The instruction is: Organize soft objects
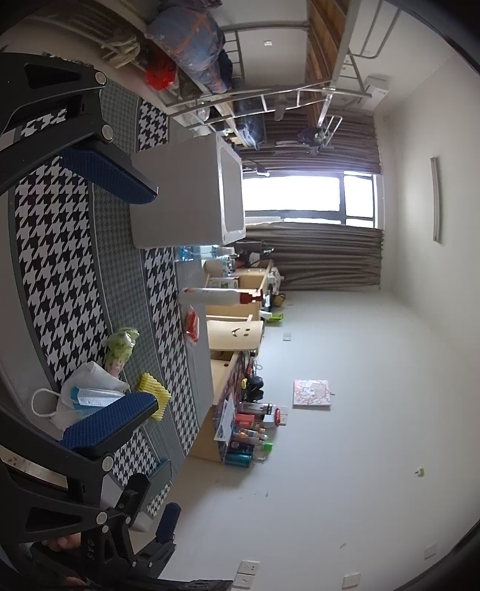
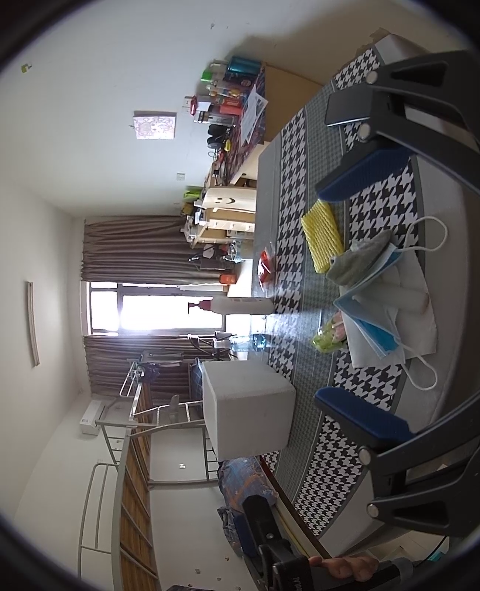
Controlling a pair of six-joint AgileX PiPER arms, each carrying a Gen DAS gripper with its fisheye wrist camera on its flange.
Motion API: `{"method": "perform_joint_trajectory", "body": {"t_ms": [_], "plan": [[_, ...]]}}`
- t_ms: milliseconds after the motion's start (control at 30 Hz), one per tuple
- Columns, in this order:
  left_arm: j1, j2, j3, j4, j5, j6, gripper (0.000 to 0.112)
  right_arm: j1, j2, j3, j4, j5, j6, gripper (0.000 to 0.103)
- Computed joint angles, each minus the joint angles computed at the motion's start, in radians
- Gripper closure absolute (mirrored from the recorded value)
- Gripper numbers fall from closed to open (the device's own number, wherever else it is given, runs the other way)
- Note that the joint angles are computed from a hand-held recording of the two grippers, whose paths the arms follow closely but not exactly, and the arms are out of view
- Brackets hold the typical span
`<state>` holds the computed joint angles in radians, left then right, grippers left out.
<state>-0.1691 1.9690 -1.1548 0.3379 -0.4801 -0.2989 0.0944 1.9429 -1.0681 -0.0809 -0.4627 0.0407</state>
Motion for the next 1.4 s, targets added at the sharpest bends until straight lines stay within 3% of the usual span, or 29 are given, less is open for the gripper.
{"method": "perform_joint_trajectory", "body": {"t_ms": [433, 833, 1233, 1400], "plan": [[-0.017, 0.037, -0.085, 0.068, 0.085, -0.055, 0.010, -0.010, 0.015, -0.030, -0.028, 0.019, 0.032, 0.001], [-0.038, 0.114, -0.248, 0.306, 0.215, -0.298, 0.010, -0.043, 0.064, -0.121, -0.066, 0.095, 0.080, 0.001], [-0.060, 0.216, -0.437, 0.868, 0.307, -0.872, 0.010, -0.063, 0.119, -0.231, -0.070, 0.193, 0.082, 0.001], [-0.070, 0.258, -0.511, 1.214, 0.317, -1.222, 0.010, -0.070, 0.143, -0.287, -0.096, 0.239, 0.105, 0.001]]}}
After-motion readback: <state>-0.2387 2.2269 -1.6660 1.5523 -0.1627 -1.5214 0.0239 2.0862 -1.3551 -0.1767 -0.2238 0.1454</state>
